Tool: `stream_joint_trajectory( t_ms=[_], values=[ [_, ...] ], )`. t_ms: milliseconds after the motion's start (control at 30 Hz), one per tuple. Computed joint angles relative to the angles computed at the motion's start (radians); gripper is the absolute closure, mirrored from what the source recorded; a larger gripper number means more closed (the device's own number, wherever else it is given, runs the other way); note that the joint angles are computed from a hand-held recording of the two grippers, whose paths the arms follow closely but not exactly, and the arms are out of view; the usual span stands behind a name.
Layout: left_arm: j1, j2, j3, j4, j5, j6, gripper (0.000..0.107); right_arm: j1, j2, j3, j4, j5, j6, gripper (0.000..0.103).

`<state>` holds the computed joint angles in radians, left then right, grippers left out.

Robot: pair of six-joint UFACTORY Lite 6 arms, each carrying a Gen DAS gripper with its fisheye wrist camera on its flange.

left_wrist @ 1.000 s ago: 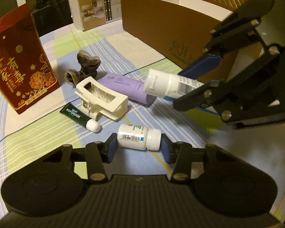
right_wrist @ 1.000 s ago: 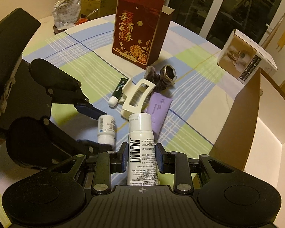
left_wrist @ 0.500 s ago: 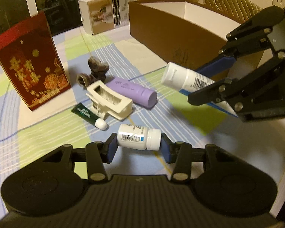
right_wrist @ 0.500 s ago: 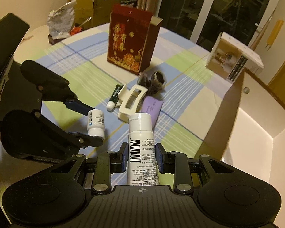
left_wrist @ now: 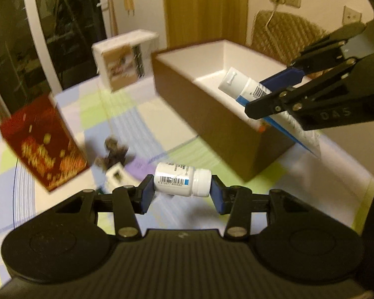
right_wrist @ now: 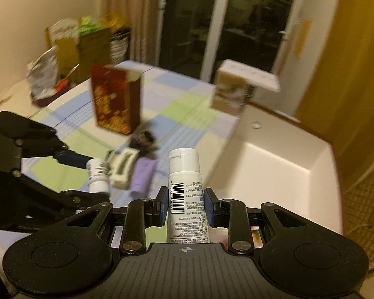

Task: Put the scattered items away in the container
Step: 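Carry the white tube and pill bottle over the brown box with both tools, then open the left tool to drop the pill bottle while the right tool lowers the white tube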

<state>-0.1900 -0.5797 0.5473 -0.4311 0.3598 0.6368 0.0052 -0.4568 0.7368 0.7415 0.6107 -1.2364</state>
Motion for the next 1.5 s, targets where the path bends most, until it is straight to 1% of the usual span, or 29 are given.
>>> stream_joint_trajectory(
  t_ms=[133, 267, 433, 567, 767, 900, 1033, 1400, 1500],
  values=[
    [-0.126, 0.073, 0.119, 0.170, -0.020, -0.224, 0.065, -0.148, 0.055, 0.085, 0.054, 0.061, -0.070, 0.071],
    [-0.240, 0.186, 0.246, 0.344, -0.049, -0.424, 0.065, -0.279, 0.154, 0.174, 0.107, 0.104, -0.130, 0.071],
    [-0.328, 0.352, 0.393, 0.470, -0.090, -0.557, 0.065, -0.372, 0.276, 0.267, 0.140, 0.116, -0.179, 0.071],
    [-0.369, 0.482, 0.478, 0.523, -0.121, -0.603, 0.065, -0.427, 0.369, 0.330, 0.151, 0.126, -0.186, 0.071],
    [-0.393, 0.650, 0.588, 0.510, -0.150, -0.569, 0.065, -0.472, 0.459, 0.382, 0.158, 0.123, -0.199, 0.071],
    [-0.402, 0.727, 0.640, 0.509, -0.157, -0.557, 0.065, -0.474, 0.500, 0.405, 0.166, 0.115, -0.208, 0.071],
    [-0.408, 0.782, 0.675, 0.500, -0.160, -0.552, 0.065, -0.462, 0.538, 0.426, 0.178, 0.099, -0.211, 0.071],
    [-0.418, 0.860, 0.705, 0.461, -0.179, -0.517, 0.065, -0.455, 0.598, 0.464, 0.200, 0.083, -0.222, 0.071],
    [-0.421, 0.876, 0.712, 0.535, -0.182, -0.592, 0.065, -0.454, 0.608, 0.471, 0.203, 0.080, -0.224, 0.071]
  ],
)
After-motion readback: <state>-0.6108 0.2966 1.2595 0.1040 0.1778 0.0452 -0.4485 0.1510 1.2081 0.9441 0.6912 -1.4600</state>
